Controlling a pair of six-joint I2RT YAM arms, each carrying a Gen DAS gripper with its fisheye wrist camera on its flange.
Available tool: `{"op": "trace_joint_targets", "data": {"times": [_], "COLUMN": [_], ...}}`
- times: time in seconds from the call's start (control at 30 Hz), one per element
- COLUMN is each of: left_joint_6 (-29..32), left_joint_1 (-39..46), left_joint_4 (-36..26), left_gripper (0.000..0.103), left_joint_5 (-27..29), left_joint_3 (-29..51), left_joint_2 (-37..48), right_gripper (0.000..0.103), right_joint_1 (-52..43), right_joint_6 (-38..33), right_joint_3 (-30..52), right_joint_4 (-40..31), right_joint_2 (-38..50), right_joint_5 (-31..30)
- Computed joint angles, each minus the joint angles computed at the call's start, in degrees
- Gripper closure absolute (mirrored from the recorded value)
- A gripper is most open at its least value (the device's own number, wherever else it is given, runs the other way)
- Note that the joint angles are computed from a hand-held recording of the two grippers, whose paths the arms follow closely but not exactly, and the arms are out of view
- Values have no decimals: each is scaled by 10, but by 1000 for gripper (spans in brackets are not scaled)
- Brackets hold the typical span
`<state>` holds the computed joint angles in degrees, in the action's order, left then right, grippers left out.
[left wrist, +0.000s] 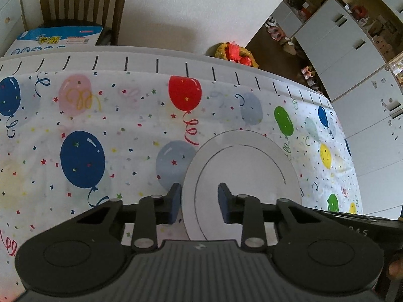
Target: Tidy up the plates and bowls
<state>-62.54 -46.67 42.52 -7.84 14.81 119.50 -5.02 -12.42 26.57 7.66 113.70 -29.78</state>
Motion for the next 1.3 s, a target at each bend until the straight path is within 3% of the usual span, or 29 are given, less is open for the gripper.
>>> {"op": "trace_joint_targets", "data": {"times": [0.1,0.23,0.47,0.87,1.1,1.3], "left_joint_6": [7,4,-1,-55,-144,-256], "left_joint_1": [5,7,-9,-104,-215,-339], "left_joint_4": [25,60,62,-65,-192,-311], "left_gripper": [84,84,84,84,84,84], "left_joint_5": [3,4,-11,-54,-109,-168], "left_joint_3": [-7,-20,-28,-36,-27,-5], "left_joint_2": [16,27,4,-135,-234,-289], "right_gripper": [94,95,95,95,95,95], "right_joint_1": [-9,-15,-26,-101,-170,-263], "right_joint_6": [-1,7,-1,-80,-149,-267], "right_joint_3": [3,-3,-22,-44,-77,-98], "right_joint_4": [-2,9,15,-91,-197,-339], "right_joint_2": [6,6,-24,-120,-234,-344], "right_joint_5": [-9,-15,-18,-38,-43,-50]}}
